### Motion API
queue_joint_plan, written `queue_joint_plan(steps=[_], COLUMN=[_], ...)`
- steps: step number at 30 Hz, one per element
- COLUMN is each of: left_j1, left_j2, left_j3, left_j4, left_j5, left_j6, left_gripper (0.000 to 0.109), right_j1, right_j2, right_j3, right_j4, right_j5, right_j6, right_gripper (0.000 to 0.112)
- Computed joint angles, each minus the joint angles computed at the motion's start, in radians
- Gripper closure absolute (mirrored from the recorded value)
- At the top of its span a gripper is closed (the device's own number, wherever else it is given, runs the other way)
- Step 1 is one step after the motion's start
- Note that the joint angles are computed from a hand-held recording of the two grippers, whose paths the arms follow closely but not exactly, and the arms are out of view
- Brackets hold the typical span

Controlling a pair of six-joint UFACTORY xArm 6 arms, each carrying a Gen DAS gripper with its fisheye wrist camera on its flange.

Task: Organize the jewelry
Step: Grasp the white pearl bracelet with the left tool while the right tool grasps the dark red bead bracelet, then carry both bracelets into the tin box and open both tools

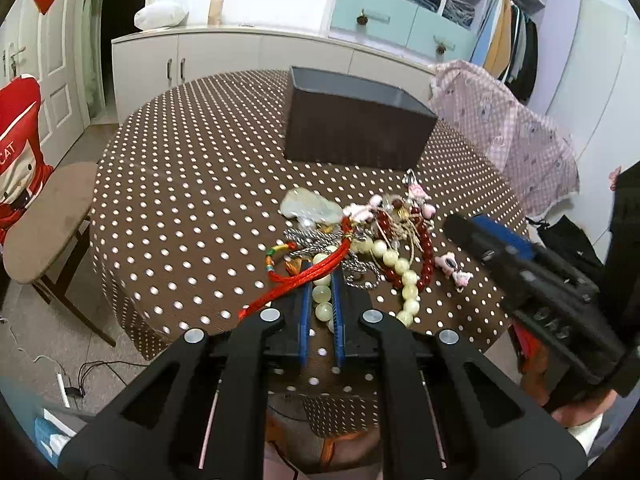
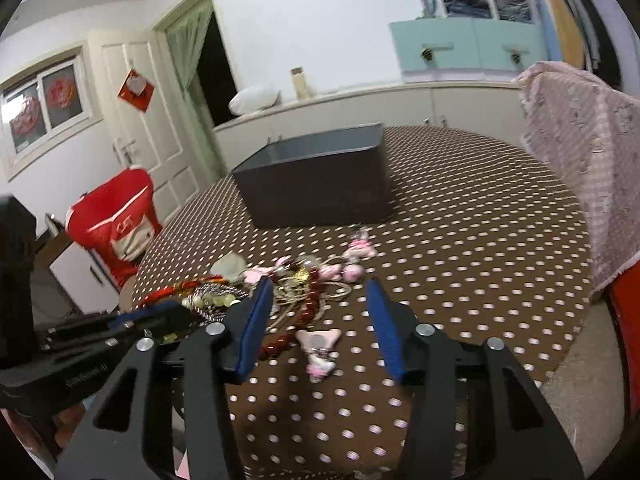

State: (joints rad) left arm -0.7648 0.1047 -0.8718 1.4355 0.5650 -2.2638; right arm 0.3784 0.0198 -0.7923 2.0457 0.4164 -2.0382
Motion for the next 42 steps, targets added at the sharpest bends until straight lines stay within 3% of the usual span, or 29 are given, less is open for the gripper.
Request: queue_joint_plan(steps=[8,12,23,28,33,36,42], left_j1=[0.006,0.012,0.02,0.024,0.025,0.024,0.023], left_j2=[-0.065,-0.083,-0.134,-0.14,-0.145,-0.146,-0.148], left_j3=[0.046,0.053,0.079,0.088,0.095,0.096,0.092], left_j4=[0.166,0.213,0.267,0.279,0.285,0.279,0.283], left_j5=[0.02,0.029,0.057,0.056,0.059,0.063,0.069], left_j6=[-0.113,-0.132,-0.149,-0.167,-0.175,-0.172,-0.168], left_gripper=[0.099,0.099,0.099,0.099,0.099,0.099,0.099], right_j1=[0.062,0.065,0.007,0.02,0.061,0.088,0.086], right_j2=[0.082,0.104,0.071,0.078,0.108,0.121,0.124], right_j3=[-0.087,-0.11,-0.086,-0.107,-0.118,-0.128,-0.13], right_j4=[-0.082,-0.141,-0.376,-0.327,-0.387,-0.324,-0.309], right_j5=[-0.108,-0.119,-0.018,-0.074,-0.111,-0.162,-0.16], right_j6=[0.099,0.19,0.483,0.434,0.446,0.369,0.345], right_gripper=[0.099,0.104,0.102,0.102,0.102,0.103,0.106])
